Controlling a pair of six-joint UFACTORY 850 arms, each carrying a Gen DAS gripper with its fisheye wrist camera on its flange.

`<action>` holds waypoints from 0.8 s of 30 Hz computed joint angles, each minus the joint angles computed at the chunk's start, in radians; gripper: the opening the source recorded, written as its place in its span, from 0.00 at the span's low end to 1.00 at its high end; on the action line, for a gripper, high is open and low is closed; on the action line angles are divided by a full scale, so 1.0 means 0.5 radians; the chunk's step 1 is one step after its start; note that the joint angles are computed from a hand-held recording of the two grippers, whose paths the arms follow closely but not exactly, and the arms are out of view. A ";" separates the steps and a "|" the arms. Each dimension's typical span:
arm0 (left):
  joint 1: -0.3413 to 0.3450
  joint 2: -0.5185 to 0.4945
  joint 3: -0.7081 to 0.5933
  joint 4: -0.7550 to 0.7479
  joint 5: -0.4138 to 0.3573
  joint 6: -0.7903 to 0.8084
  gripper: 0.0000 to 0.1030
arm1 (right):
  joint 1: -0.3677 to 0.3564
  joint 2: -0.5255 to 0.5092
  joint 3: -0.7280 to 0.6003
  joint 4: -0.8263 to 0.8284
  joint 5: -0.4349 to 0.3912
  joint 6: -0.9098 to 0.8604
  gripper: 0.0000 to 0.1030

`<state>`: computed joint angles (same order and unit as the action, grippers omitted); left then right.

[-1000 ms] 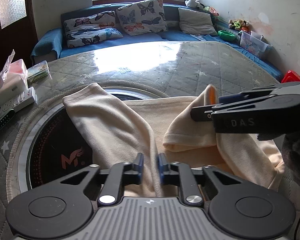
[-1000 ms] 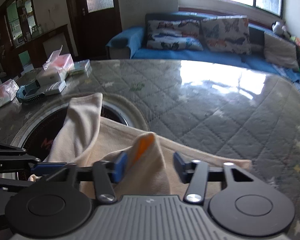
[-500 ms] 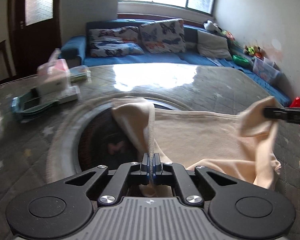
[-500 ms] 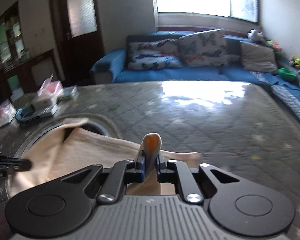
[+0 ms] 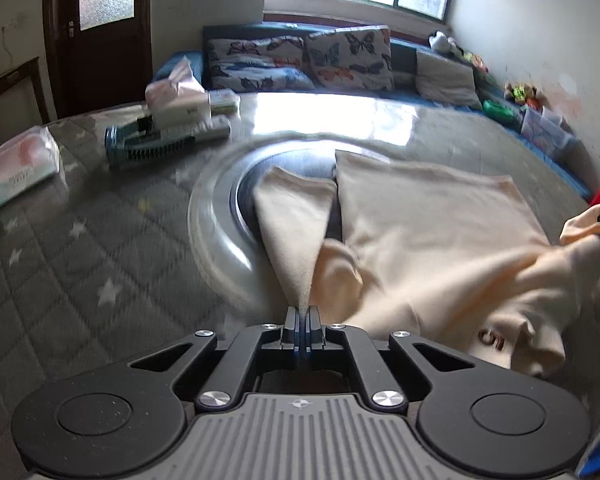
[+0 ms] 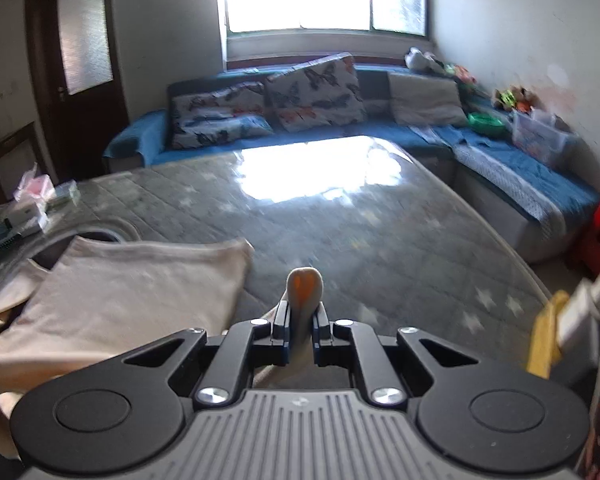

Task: Fold clothes
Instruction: 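Lift and spread the sweatshirt flat with both grippers, then open both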

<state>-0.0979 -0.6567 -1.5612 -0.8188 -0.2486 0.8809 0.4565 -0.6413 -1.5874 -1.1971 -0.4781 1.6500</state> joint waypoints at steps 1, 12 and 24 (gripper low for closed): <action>0.002 0.015 0.025 0.019 -0.007 0.002 0.03 | -0.004 0.011 0.024 0.059 0.010 -0.038 0.09; -0.018 0.191 0.181 -0.696 -0.156 0.989 0.27 | 0.025 0.077 0.135 0.032 -0.083 -0.016 0.28; -0.246 0.165 0.231 -0.932 -0.472 1.748 0.32 | 0.069 -0.040 0.008 0.229 -0.031 -0.436 0.36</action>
